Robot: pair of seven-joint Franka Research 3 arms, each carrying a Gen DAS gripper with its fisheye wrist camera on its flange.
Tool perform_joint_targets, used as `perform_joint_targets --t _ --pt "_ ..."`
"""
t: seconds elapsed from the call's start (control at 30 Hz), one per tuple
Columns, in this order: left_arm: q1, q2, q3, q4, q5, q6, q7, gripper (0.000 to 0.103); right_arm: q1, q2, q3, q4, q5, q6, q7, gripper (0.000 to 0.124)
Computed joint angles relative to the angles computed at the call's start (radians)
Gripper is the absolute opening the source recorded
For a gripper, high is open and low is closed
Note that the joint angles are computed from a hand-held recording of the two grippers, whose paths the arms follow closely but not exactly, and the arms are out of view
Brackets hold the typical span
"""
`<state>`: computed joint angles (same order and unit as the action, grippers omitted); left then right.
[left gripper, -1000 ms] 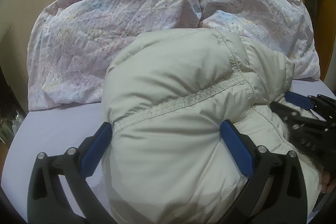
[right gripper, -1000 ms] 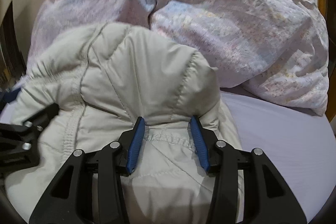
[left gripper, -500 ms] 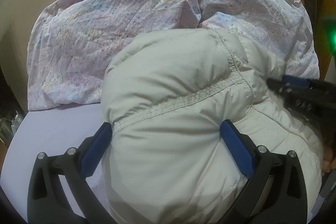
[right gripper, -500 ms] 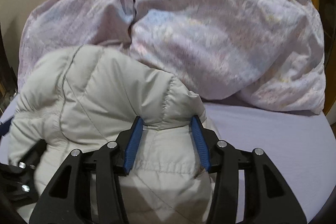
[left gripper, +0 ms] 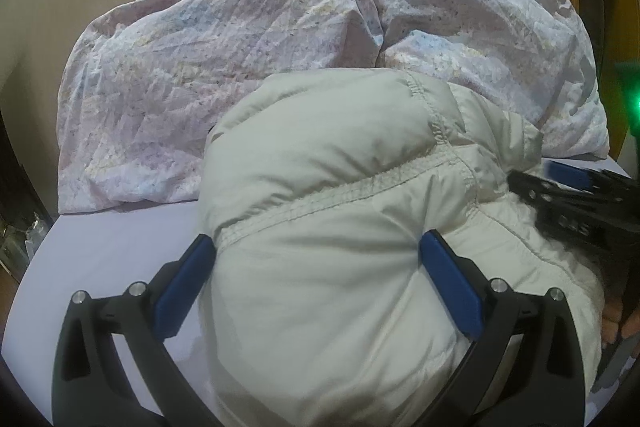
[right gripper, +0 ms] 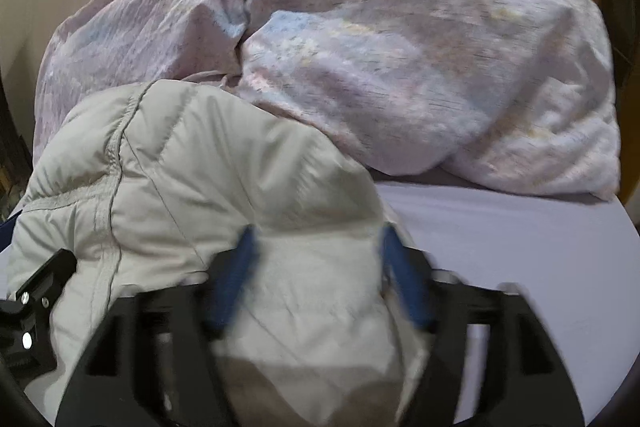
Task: Fold large clothes
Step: 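Press the jacket bundle flat with the left gripper while the right gripper holds the hood, then open both grippers and lift them away from the folded jacket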
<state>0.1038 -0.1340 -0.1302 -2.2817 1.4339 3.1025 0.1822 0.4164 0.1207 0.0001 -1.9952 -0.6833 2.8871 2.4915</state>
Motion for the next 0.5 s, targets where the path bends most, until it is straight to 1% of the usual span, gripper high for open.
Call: perform_joint_targets --t 0.03,0.1,0.13,0.17,0.2,0.23,0.3,0.37,0.4,0.43,0.5 --pt "-0.001 -0.014 0.006 -0.016 -0.024 0.010 0.015 0.101 -0.015 -0.031 0.014 -0.041 0.065 0.026 -0.047 0.089" --pt "-0.003 -0.046 0.020 -0.061 -0.123 0.036 0.095 0.101 -0.024 -0.082 0.022 -0.099 0.067 0.045 -0.040 0.088" --pt "-0.013 -0.074 0.038 -0.098 -0.198 0.054 0.162 0.101 -0.033 -0.111 0.029 -0.129 0.062 0.057 -0.034 0.088" --pt "-0.016 -0.097 0.046 -0.126 -0.236 0.065 0.197 0.101 -0.045 -0.150 0.042 -0.168 0.068 0.064 -0.038 0.086" --pt "-0.033 -0.130 0.068 -0.163 -0.285 0.073 0.247 0.101 -0.054 -0.186 0.054 -0.204 0.080 0.066 -0.044 0.084" --pt "-0.028 -0.154 0.068 -0.189 -0.301 0.082 0.263 0.101 -0.062 -0.208 0.065 -0.226 0.100 0.066 -0.059 0.084" --pt "-0.047 -0.210 0.089 -0.246 -0.355 0.083 0.320 0.101 -0.070 -0.250 0.087 -0.267 0.146 0.031 -0.100 0.083" --pt "-0.127 -0.266 0.160 -0.307 -0.441 0.060 0.410 0.101 -0.079 -0.277 0.108 -0.295 0.184 -0.016 -0.140 0.083" --pt "-0.181 -0.298 0.201 -0.336 -0.491 0.030 0.461 0.101 -0.097 -0.291 0.124 -0.308 0.174 -0.017 -0.125 0.083" --pt "-0.206 -0.320 0.217 -0.354 -0.525 0.006 0.491 0.101 -0.109 -0.304 0.137 -0.317 0.182 -0.019 -0.121 0.083" --pt "-0.254 -0.379 0.241 -0.399 -0.595 -0.052 0.544 0.101 -0.099 -0.356 0.135 -0.361 0.276 -0.013 -0.169 0.084"
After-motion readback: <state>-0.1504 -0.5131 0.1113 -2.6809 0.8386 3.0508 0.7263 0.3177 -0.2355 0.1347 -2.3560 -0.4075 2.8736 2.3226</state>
